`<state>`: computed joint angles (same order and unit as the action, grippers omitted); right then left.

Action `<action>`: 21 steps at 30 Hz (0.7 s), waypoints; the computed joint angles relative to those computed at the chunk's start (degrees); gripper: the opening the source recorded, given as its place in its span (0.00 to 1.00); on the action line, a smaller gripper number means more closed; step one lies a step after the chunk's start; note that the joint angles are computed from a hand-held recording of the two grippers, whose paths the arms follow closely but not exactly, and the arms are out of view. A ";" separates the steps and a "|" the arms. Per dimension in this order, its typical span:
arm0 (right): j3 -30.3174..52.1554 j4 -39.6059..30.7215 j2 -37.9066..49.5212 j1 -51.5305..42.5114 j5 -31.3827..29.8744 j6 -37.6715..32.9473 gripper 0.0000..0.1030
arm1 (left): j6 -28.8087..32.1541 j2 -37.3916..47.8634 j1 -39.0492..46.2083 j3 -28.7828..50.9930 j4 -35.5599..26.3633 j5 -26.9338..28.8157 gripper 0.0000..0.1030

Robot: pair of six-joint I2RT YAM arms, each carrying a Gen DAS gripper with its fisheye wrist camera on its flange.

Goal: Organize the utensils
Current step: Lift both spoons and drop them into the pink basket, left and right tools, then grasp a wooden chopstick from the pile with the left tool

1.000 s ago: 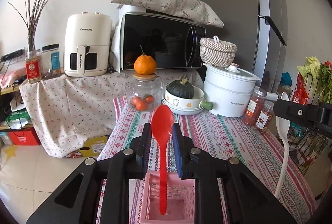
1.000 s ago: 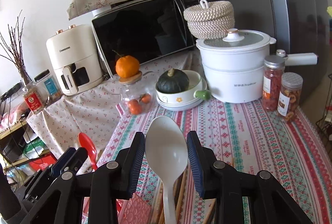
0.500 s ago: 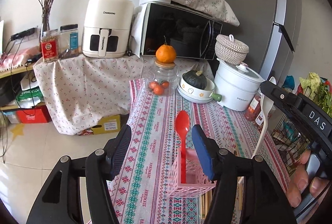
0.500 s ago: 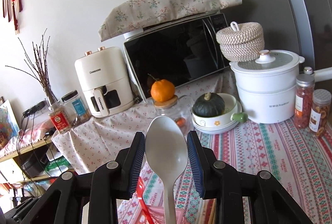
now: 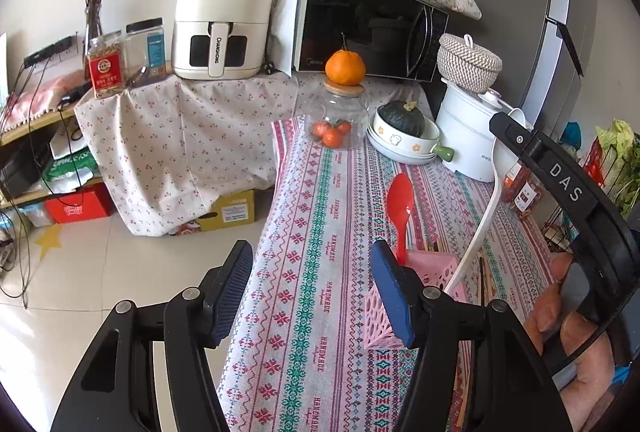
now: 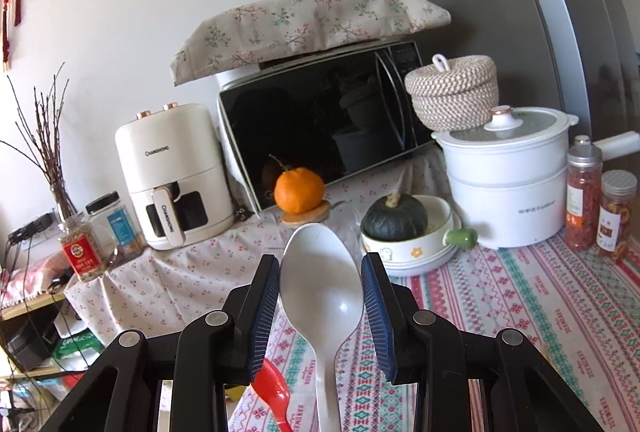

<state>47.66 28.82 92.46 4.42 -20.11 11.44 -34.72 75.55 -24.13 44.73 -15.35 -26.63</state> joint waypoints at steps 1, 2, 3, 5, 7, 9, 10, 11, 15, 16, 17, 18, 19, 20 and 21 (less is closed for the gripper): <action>-0.15 0.01 0.35 0.32 0.84 -0.72 0.37 | 0.22 0.29 0.38 0.19 -0.18 0.34 0.62; -0.36 -0.05 0.58 0.50 1.41 -1.41 0.37 | 0.27 0.40 0.66 0.18 -0.36 0.76 0.62; -0.56 -0.08 0.80 0.58 1.75 -1.93 0.38 | 0.34 0.55 1.01 0.24 -0.52 1.22 0.62; -0.68 -1.04 0.76 0.41 1.61 -2.70 0.42 | 0.31 0.84 1.51 0.43 -0.87 1.91 0.62; -0.92 -1.74 0.06 -0.36 -0.10 -2.91 0.59 | 0.21 1.15 1.97 0.83 -1.36 2.74 0.62; -1.30 -2.26 -1.32 -1.68 -2.69 -2.75 0.67 | 0.11 1.39 2.23 1.36 -1.96 3.66 0.62; -1.14 -3.33 -2.11 -2.24 -3.77 -3.04 0.69 | 0.06 1.39 2.20 1.55 -2.18 4.09 0.62; -0.78 -4.67 -2.83 -3.05 -4.86 -3.56 0.69 | 0.03 1.52 2.08 1.88 -2.49 4.37 0.63; 1.09 -11.82 -5.49 -6.80 -8.11 -6.23 0.73 | -0.55 2.04 0.80 3.09 -3.53 4.58 0.66; 1.57 -13.67 -5.92 -8.12 -9.28 -6.79 0.74 | -0.63 2.28 0.47 3.54 -3.89 4.65 0.66; 2.30 -15.65 -6.14 -9.43 -10.35 -7.31 0.76 | -0.79 2.55 0.00 4.02 -4.25 4.65 0.67; 3.03 -17.59 -6.29 -10.79 -11.36 -7.76 0.76 | -0.91 2.81 -0.44 4.53 -4.60 4.70 0.67; 3.81 -19.59 -6.35 -12.32 -12.47 -8.30 0.77 | -1.04 3.11 -0.94 5.03 -4.96 4.72 0.68; 4.92 -21.87 -6.18 -13.71 -13.38 -9.01 0.80 | -1.16 3.51 -1.47 5.71 -5.45 4.71 0.69; 6.15 -24.34 -5.91 -14.98 -14.09 -9.99 0.81 | -1.26 3.92 -2.03 6.42 -5.95 4.65 0.69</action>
